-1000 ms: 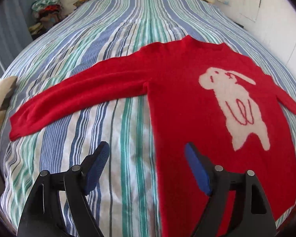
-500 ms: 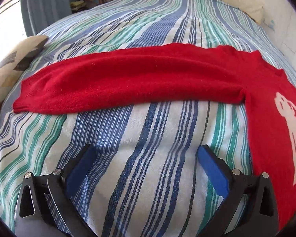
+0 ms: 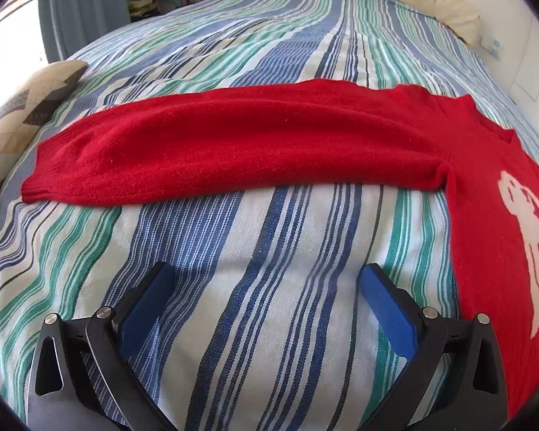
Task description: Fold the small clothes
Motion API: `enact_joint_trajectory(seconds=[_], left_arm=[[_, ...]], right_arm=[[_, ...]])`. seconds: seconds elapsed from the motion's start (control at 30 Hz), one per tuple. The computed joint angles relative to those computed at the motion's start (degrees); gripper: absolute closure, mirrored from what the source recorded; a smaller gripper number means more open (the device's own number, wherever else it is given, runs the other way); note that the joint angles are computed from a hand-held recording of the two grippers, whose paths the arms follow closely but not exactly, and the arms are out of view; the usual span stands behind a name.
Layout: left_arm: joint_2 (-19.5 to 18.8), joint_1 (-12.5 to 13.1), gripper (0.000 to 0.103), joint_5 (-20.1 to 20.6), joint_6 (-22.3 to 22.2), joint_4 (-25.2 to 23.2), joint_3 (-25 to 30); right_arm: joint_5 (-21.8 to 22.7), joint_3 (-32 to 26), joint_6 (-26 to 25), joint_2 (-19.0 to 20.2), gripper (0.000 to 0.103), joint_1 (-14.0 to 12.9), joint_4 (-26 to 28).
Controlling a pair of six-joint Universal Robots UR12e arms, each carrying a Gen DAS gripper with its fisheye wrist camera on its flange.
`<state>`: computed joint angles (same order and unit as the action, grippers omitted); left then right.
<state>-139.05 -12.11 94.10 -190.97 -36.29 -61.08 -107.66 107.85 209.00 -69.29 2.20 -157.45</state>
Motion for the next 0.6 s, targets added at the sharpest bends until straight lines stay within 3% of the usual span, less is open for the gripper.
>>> enact_joint_trajectory(seconds=[0.6], left_arm=[[0.02, 0.02, 0.000, -0.10, -0.05, 0.00, -0.02]], right_arm=[[-0.21, 0.17, -0.83, 0.11, 0.015, 0.14, -0.71]])
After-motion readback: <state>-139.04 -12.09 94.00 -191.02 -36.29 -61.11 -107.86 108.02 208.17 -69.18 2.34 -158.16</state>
